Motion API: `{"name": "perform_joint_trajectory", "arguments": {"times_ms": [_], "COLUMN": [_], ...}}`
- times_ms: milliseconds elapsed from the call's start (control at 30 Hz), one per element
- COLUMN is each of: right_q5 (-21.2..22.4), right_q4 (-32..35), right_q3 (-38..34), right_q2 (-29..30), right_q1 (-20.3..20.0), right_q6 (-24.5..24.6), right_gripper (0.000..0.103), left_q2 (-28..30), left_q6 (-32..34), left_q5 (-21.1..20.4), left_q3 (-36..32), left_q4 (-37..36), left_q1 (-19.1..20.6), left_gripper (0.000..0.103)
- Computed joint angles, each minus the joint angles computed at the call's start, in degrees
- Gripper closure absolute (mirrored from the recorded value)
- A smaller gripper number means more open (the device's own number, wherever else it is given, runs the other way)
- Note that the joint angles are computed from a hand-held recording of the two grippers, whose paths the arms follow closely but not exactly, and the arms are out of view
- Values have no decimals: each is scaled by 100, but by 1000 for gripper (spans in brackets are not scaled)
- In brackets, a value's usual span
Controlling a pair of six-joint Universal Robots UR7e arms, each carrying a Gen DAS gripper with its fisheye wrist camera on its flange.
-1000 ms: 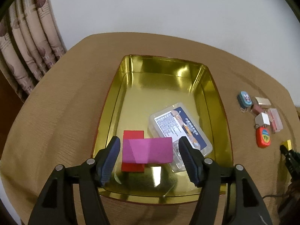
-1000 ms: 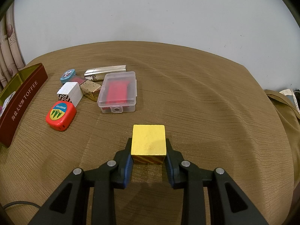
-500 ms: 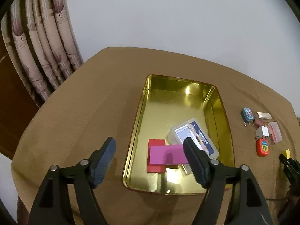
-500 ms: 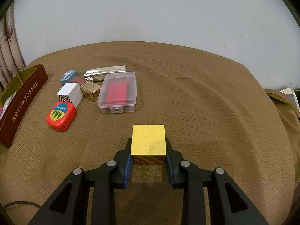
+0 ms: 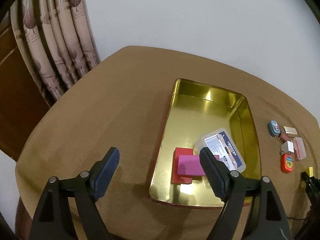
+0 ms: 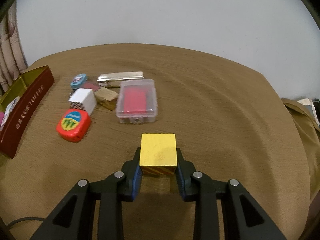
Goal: Organize rigid objects
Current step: 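Carry the yellow cube with the right tool over the tin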
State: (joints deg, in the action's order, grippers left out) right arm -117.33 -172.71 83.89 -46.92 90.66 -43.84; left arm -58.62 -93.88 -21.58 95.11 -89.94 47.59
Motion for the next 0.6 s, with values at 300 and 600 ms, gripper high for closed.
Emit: {"name": "perform_joint_trajectory", "arguments": {"times_ms": [300,600], "right_q5": [230,605], "right_q4": [102,414], "right_q3": [198,349], "right_q2": [-67,-2], "right_q1": [264,659], "right_q6": [-96,-191], "right_gripper": [73,73], "left_q2": [-146,-228], "left_q6": [-91,-426], "left_q5": [-45,-39], "left_q3": [149,161], "left_q4": [-224,-27], "left_q1": [28,44], "left_gripper": [23,23]}}
